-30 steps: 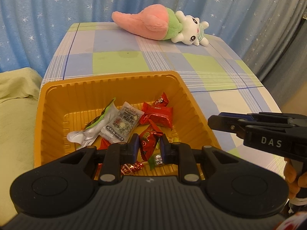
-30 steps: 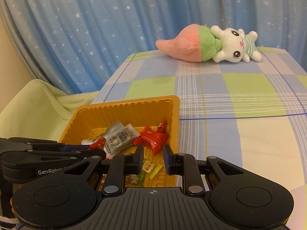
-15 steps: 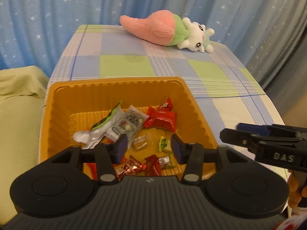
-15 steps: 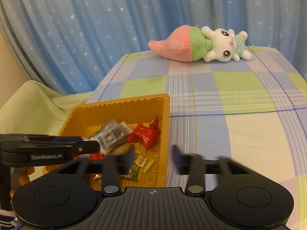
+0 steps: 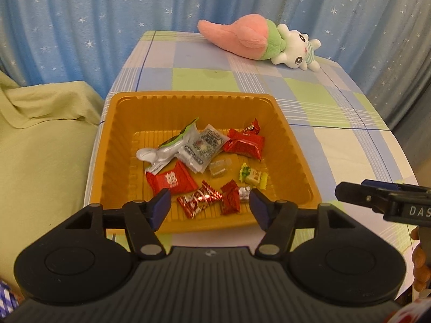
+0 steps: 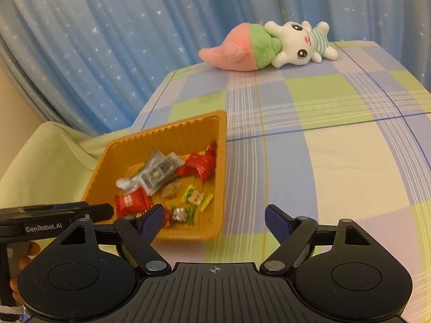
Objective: Organize snacks
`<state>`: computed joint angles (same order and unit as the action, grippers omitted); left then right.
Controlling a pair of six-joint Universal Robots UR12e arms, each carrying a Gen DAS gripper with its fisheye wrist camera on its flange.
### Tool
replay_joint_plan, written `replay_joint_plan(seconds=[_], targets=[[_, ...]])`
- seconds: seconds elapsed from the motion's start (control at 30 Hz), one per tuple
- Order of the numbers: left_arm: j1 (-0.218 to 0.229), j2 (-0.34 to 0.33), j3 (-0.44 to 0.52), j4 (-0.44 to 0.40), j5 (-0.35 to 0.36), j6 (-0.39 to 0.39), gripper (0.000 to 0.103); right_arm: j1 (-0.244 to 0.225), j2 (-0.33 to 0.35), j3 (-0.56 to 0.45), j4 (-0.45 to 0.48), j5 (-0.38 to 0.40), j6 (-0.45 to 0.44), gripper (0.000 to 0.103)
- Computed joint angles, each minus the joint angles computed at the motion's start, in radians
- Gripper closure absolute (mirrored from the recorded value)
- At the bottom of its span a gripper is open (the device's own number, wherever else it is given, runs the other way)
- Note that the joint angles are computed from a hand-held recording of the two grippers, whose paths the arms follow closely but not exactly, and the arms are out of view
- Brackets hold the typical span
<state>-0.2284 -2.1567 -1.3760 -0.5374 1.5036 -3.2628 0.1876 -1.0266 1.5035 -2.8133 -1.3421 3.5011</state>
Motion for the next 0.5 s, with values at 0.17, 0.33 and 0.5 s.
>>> replay_joint_plan(seconds=[0.17, 0.33, 0.5], targets=[[-0.023, 0.036, -0.045, 0.011, 0.034, -0.032, 0.036, -0.004, -0.035, 0.047, 0.01, 0.006, -0.051, 0.018], [-0.053, 0.07, -0.091, 0.007, 0.068, -0.067, 0.035, -0.01, -0.074, 0.108, 0.011, 0.015, -0.091, 0.017], [-0.087, 0.097, -0.13, 0.001, 0.094, -0.082, 0.035, -0.021, -0.116, 0.169, 0.005, 0.024, -0.114, 0.016]])
